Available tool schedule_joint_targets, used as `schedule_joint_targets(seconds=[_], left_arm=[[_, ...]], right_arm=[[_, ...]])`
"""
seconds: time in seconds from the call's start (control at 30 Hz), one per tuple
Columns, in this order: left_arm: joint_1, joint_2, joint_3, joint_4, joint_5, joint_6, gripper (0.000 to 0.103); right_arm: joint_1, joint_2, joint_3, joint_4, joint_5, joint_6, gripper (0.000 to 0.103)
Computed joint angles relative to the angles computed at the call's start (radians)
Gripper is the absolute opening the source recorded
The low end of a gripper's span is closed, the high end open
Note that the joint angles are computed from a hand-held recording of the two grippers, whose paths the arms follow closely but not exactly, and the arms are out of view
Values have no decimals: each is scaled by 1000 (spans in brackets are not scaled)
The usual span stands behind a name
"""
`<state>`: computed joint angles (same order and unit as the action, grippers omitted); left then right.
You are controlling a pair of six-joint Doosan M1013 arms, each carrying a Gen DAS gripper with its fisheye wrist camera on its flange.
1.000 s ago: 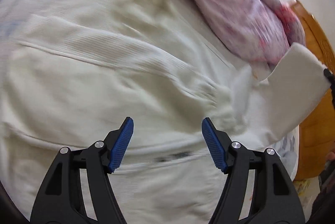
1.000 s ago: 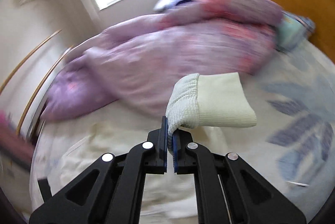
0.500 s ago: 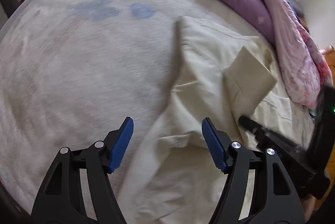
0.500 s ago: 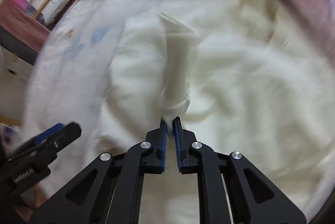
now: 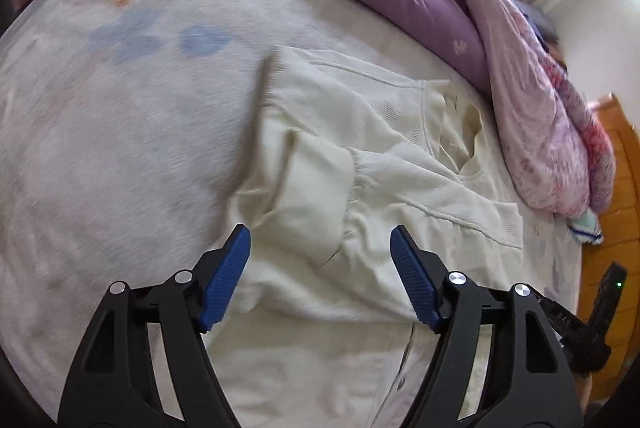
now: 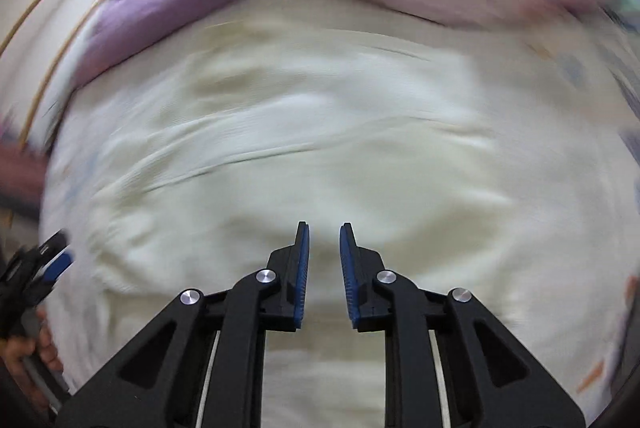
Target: Fold large clothes
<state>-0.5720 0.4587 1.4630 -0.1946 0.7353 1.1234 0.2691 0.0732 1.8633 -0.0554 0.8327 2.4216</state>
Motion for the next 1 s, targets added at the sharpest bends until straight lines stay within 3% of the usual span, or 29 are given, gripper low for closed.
schedule_joint_targets(seconds=[0.13,0.2,0.33,0.47,0.5,0.53,0.57,0.7,0.8,1.0], left_arm=[[-12,96,-94,60,135,-4,73],[-7,128,-113,45,162,5,73],[-4,134,-140,45,206,40,73],[27,110,-156,-9,169,91,75],[32,114,-169,-2,167,93,75],[46,132,-202,1,174,92,75],[60,154,-237,-13,189,89,75],[78,258,-409,79,275,69,75],[95,332,-521,81,344,60,75],[92,460,-698,98,497,79,75]], right_arm=[[-121,-26,95,137,-35,-24,16],[-157,-12,116,245,-43,-92,15],[-167,7,101,282,-8,-134,17],[-194,-26,81,318,-16,-150,19],[-203,-30,71,310,-28,-155,29],[-218,-27,59,313,-34,-168,43],[-229,-18,48,310,-40,-173,46],[-282,45,-19,280,-35,-176,48],[-329,86,-52,328,-13,-198,48],[-342,160,-110,312,49,-204,48]])
